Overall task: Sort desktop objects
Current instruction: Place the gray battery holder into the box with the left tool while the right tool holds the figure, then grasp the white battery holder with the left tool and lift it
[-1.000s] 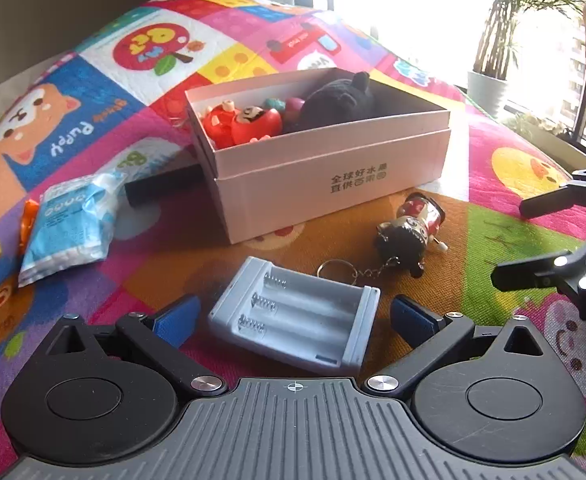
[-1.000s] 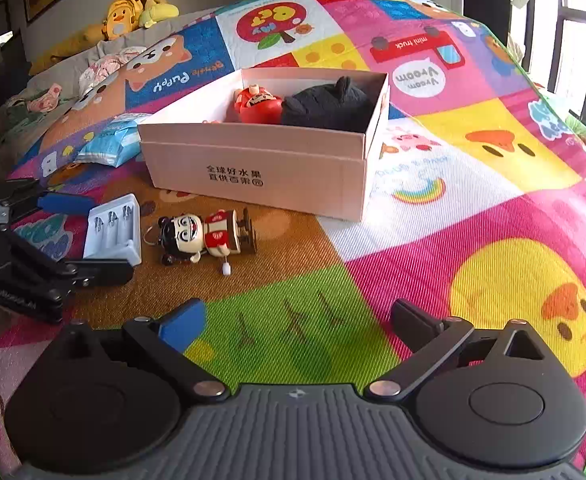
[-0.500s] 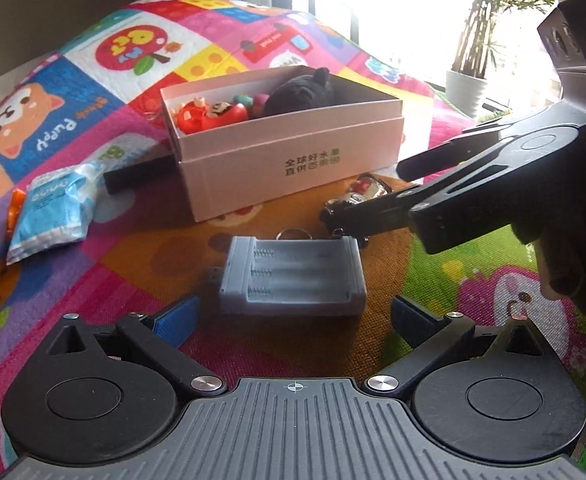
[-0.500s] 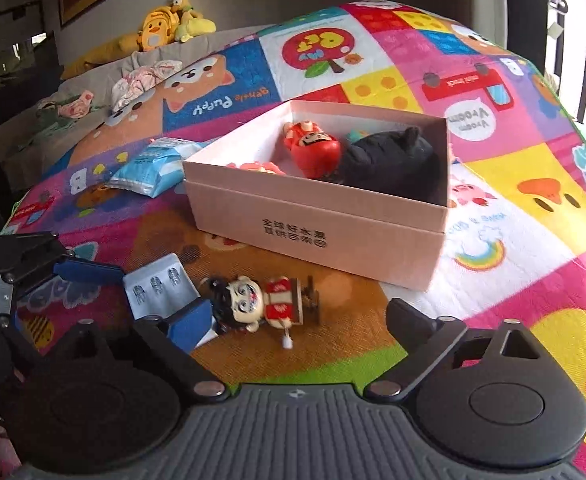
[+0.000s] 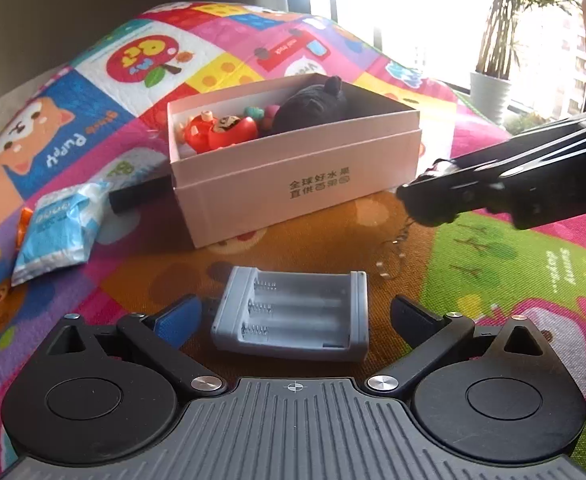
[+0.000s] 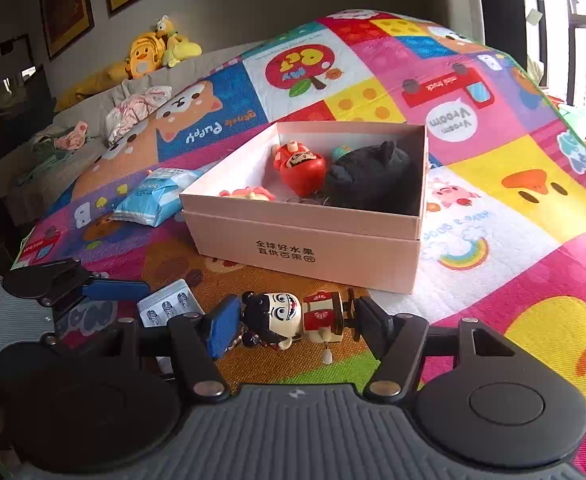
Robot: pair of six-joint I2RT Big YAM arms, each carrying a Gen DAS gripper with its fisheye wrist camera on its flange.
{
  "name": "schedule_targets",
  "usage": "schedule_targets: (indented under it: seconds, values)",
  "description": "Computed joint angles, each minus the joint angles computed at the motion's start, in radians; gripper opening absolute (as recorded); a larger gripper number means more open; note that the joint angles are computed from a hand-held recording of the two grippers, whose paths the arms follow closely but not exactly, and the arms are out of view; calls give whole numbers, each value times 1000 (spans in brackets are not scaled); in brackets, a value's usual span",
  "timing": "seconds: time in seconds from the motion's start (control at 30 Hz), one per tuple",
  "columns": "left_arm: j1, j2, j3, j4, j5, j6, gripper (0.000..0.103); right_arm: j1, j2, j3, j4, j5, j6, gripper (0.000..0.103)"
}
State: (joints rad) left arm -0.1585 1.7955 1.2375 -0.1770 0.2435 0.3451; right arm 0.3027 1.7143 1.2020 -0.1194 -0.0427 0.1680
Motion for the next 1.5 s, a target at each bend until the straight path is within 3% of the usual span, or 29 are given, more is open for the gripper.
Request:
schedule_targets:
  seconds: [0.07, 0.13, 0.37, 0.53, 0.57, 0.6, 0.7, 0.77, 0.9, 0.97, 1.03, 1.13, 1.27, 1.5]
  values:
    - [0, 2, 3, -3, 0, -2, 100, -2, -24, -24, 3, 4, -5, 64]
    - [4, -4, -7, 11, 0, -9, 88, -2, -45, -46, 9, 10, -13, 64]
    - [13, -56, -69, 58, 1, 10, 86, -1, -108, -102, 58, 21, -15, 64]
    - [24, -132, -100, 192, 39, -15, 83, 0, -181, -138, 141, 49, -60, 64]
    - [23, -140, -96, 222, 35, -12, 67, -2, -200, -143, 168, 55, -67, 64]
    - [18, -144, -84, 245, 24, -2, 59, -5, -214, -146, 190, 58, -71, 64]
    - [8, -116, -16, 271, 6, 13, 58, -10, -242, -148, 245, 85, -91, 64]
    - [0, -73, 52, 251, -7, 15, 55, -14, -247, -144, 264, 102, -106, 64]
    - [8, -22, 132, 190, -19, -48, 58, -33, -247, -140, 264, 93, -88, 64]
    - [23, -23, 126, 169, 10, -77, 78, -42, -237, -141, 245, 78, -79, 64]
    - [31, -31, 94, 153, 24, -69, 89, -50, -220, -141, 221, 64, -66, 64]
    - [30, -42, 38, 128, 17, -28, 96, -54, -181, -135, 178, 55, -30, 64]
    - [16, -41, -12, 92, -29, -28, 96, -44, -140, -144, 153, 43, 5, 64]
    - [-21, -15, -21, 69, -126, -134, 100, 0, -88, -154, 125, 102, -27, 64]
